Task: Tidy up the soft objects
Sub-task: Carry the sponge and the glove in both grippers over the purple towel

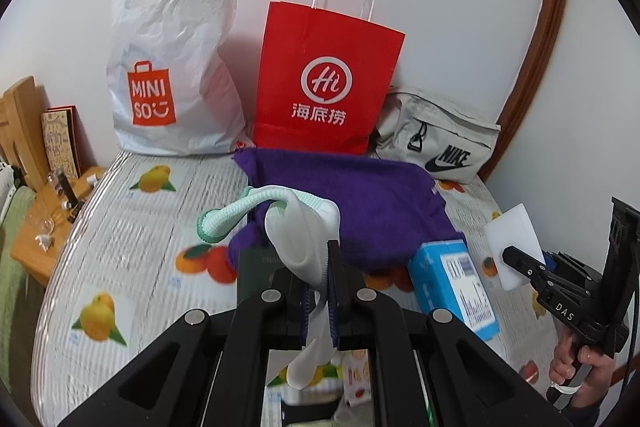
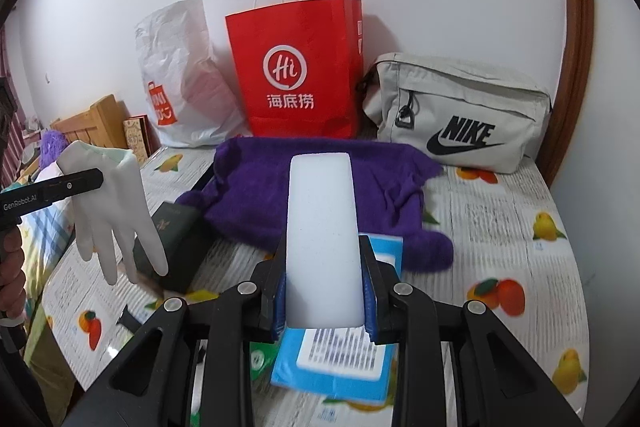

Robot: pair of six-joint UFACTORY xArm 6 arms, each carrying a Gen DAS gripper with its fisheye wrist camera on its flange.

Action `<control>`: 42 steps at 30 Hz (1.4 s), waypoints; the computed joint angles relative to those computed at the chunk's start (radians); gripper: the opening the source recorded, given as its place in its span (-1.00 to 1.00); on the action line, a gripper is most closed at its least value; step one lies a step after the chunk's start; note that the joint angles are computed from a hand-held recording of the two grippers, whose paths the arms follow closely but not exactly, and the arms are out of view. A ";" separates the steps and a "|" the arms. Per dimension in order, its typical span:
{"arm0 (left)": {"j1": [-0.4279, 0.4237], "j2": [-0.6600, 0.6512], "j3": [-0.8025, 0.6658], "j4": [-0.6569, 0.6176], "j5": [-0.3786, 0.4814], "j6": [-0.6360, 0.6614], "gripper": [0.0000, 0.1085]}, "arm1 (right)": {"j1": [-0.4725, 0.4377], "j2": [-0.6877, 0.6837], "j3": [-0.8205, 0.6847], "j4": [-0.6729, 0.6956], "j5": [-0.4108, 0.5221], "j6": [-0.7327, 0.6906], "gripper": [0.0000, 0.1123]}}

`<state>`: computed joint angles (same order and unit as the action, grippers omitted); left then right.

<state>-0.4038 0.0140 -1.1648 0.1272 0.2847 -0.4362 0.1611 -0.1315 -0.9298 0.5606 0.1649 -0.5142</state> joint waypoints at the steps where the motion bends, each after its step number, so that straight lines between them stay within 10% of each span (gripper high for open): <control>1: 0.002 0.021 -0.027 -0.012 0.004 0.013 -0.86 | -0.004 0.018 -0.022 0.001 0.006 -0.002 -0.47; 42: 0.048 1.019 -1.389 -0.174 0.591 0.203 -0.85 | -0.120 0.711 -0.839 -0.236 0.435 0.201 -0.47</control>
